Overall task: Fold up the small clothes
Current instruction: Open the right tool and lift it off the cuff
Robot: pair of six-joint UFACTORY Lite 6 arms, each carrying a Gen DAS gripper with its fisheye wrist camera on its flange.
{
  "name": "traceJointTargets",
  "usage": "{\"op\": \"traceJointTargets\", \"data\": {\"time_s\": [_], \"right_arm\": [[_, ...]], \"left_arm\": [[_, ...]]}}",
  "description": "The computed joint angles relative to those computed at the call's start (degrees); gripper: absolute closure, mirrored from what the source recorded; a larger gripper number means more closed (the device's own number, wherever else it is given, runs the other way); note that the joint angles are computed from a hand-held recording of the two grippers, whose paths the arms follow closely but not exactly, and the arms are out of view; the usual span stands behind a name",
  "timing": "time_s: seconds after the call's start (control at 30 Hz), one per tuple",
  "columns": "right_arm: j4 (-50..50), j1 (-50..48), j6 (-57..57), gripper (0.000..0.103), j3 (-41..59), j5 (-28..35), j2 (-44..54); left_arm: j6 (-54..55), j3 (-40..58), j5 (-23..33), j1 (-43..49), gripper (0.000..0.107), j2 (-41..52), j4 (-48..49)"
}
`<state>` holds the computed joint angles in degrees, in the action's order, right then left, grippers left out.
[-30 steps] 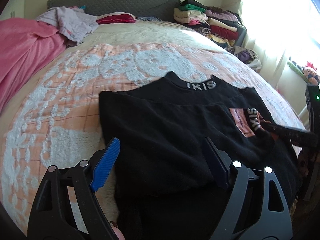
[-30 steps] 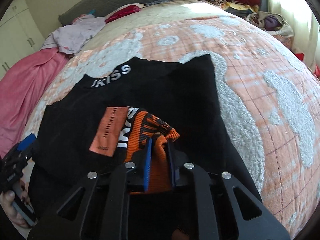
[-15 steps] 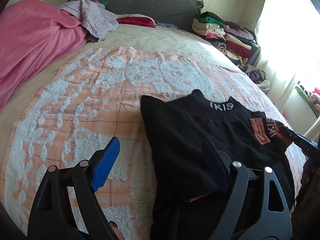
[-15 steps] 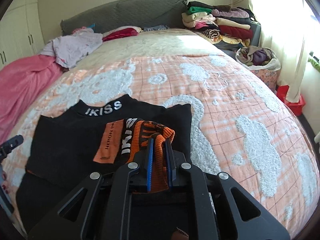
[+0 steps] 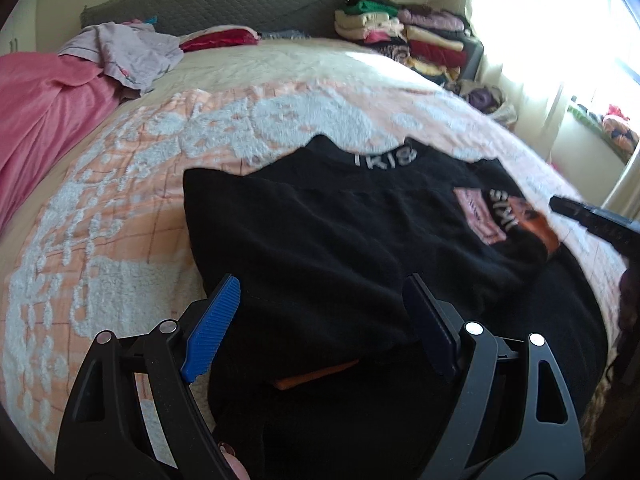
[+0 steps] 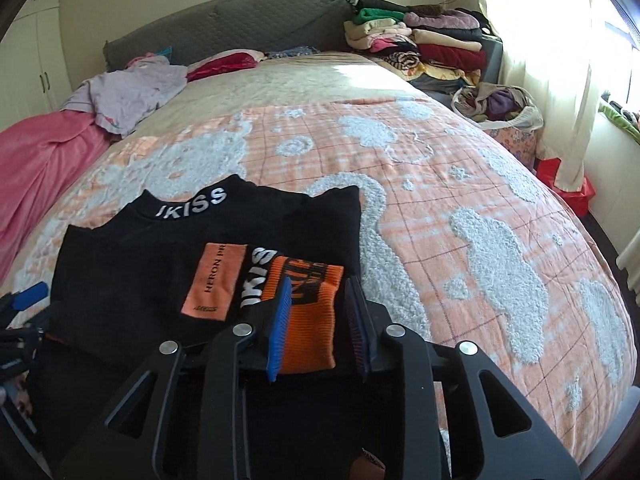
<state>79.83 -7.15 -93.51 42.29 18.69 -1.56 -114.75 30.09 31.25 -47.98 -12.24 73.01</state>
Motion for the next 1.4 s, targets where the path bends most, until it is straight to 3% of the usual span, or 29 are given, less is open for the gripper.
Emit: {"op": "traceJointTargets", "data": {"time_s": [0.17, 0.4, 0.5, 0.6, 0.7, 0.8, 0.9, 1.03, 1.23, 1.4], "right_arm": [[-6.24, 1.72, 4.98, 0.067, -1.3, 2.7, -2.06], [-10.3, 4.79, 7.45, 0.061, -1.82, 8.36, -2.6], [-12.29, 6.99, 9.1, 0.06, -1.69, 5.85, -0.75], [-18.03, 9.23, 15.23, 0.059, -1.57, -1.68, 3.07], [-10.45, 6.84, 8.05, 0.059, -3.24, 0.29, 2.97], [-9.92, 6.57, 7.99, 0.059, -5.23, 0.79, 0.04], [-8.95, 5.6, 7.67, 0.059, -6.9, 3.32, -3.02], [-7.86, 6.07, 6.88, 0.059, -9.21, 4.12, -7.41], [-8.44, 8.83, 8.49, 0.055, -8.67, 5.86, -9.46], [-9.02, 14.34, 10.93, 0.055, -6.88, 1.77, -4.87]], "left_arm": [[2.87, -2.63, -7.9, 5.48, 0.031, -0.13, -2.41], [5.11, -5.01, -10.12, 6.69, 0.031, -3.55, -4.24], [6.91, -4.63, -9.61, 6.5, 0.031, -3.86, -5.93], [8.03, -4.47, -7.08, 4.92, 0.031, -5.67, -7.19], [8.73, -3.96, -2.04, 0.77, 0.031, -9.47, -7.9], [7.28, -2.56, 1.21, -2.65, 0.031, -9.33, -6.56], [5.82, -1.25, -0.67, -2.01, 0.031, -5.17, -5.04], [7.21, -1.33, -8.23, 3.84, 0.031, 0.47, -6.46], [10.07, -3.04, -8.59, 4.59, 0.031, -3.1, -9.2], [10.23, -3.0, -7.84, 4.04, 0.031, -3.52, -9.63]]}}
